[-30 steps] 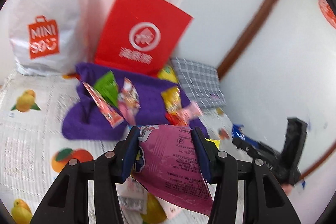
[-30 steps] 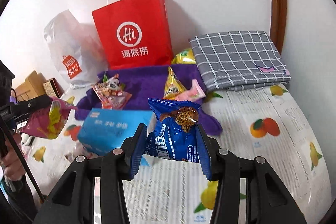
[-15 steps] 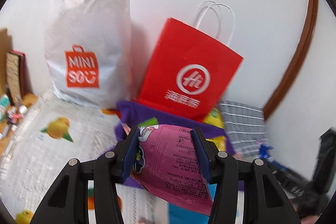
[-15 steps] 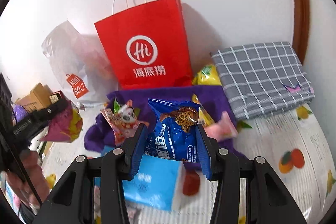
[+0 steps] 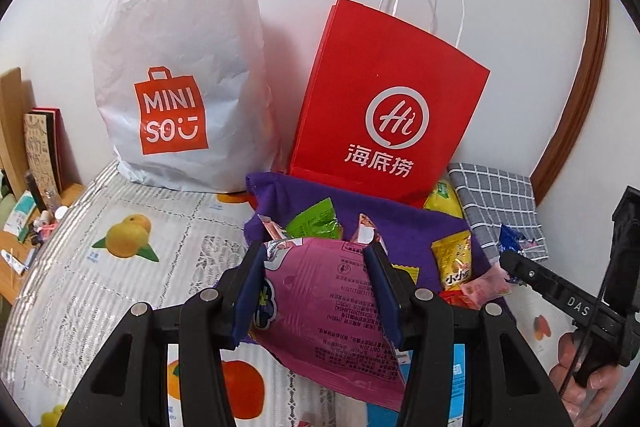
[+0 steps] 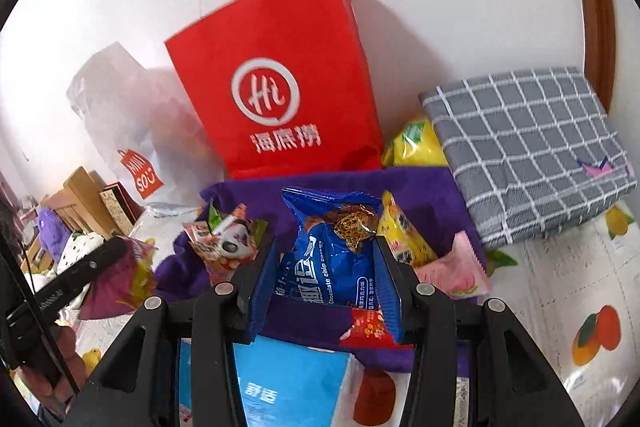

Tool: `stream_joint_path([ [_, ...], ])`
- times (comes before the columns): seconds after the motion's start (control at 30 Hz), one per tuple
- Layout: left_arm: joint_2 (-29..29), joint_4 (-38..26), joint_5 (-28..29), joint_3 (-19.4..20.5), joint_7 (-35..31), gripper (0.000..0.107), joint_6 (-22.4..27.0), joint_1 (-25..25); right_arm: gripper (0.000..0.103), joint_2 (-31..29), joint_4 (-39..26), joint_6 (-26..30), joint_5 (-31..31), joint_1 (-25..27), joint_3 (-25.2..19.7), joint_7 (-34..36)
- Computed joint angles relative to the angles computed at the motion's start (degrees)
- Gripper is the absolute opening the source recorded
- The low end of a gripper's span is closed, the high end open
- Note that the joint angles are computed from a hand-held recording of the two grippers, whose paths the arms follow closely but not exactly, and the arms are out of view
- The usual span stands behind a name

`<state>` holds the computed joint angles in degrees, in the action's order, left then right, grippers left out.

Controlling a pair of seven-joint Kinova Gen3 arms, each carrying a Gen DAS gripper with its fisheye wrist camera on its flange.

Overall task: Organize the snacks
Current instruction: 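Lower blue cookie pack onto towel, open right gripper while left gripper holds pink bag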

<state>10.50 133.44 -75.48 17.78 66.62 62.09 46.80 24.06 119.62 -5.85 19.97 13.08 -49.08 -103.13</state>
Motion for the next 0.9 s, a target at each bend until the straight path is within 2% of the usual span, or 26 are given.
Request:
stream_joint_path([
  [0.1, 1.1, -1.0, 0.9, 0.0, -1.2, 0.049, 1.1, 0.3, 0.046, -0.2, -0.1, -0.6, -1.0, -3.5, 4.3, 0.0],
  [0.3, 1.4, -0.7, 0.9, -0.5, 0.0, 0.049, 1.1, 0.9, 0.046, 1.7, -0.2, -2.8, 0.5, -5.4, 7.4, -1.3],
  [0.5, 0.9, 0.4, 0.6, -0.7, 1.9, 0.049, 0.7, 0.6, 0.046, 7.7, -3.3, 0.9, 2.5, -0.3, 1.1, -1.4],
  [0.63, -0.1, 2.0, -1.1, -0.5, 4.8, 0.049, -0.8, -0.1, 0.046, 9.2, -4.8, 3.0, -0.4, -0.5, 0.9, 1.1],
  [0.9, 0.2, 2.6, -2.2, -0.1, 6.4, 0.049, -1.5, -0.8, 0.050, 12.1, -8.1, 8.9, -5.9, -1.1, 0.1, 6.3],
])
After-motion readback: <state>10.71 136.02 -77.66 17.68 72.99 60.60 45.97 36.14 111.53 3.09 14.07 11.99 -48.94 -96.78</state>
